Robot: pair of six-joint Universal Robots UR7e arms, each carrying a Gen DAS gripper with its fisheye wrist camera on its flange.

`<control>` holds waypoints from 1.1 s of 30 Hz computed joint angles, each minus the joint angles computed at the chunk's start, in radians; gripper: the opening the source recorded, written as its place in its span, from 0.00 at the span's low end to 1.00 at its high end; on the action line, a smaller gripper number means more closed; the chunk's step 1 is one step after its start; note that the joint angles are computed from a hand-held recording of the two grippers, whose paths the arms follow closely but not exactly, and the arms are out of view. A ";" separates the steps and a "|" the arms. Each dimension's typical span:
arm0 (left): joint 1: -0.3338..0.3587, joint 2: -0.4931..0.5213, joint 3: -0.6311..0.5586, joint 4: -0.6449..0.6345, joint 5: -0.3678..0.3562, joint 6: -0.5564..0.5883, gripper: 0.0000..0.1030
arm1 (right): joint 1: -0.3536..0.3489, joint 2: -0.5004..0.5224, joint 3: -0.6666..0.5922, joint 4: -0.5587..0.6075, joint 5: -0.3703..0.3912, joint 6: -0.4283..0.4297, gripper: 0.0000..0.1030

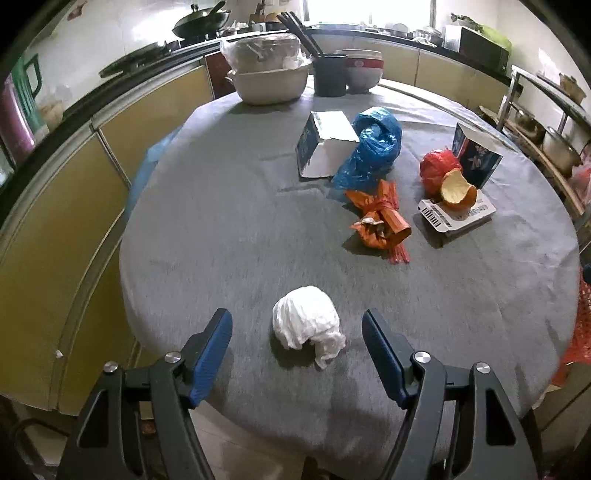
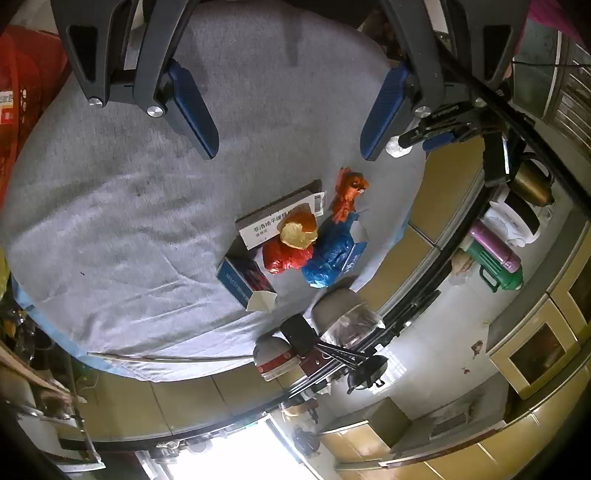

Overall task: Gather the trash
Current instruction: 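Grasp the white crumpled tissue with the left gripper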

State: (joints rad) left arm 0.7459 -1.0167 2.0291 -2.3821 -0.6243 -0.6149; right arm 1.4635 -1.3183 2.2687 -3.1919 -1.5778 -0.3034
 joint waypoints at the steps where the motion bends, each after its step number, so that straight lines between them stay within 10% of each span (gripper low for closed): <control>1: -0.004 0.006 -0.004 0.012 0.012 -0.001 0.68 | 0.000 0.001 0.000 0.000 0.000 -0.001 0.79; 19: -0.011 0.081 -0.055 0.043 0.050 0.071 0.24 | 0.011 0.047 -0.028 -0.006 -0.043 -0.021 0.79; 33: -0.013 0.202 -0.178 -0.043 0.024 0.263 0.23 | 0.033 0.202 -0.282 0.063 -0.100 -0.035 0.79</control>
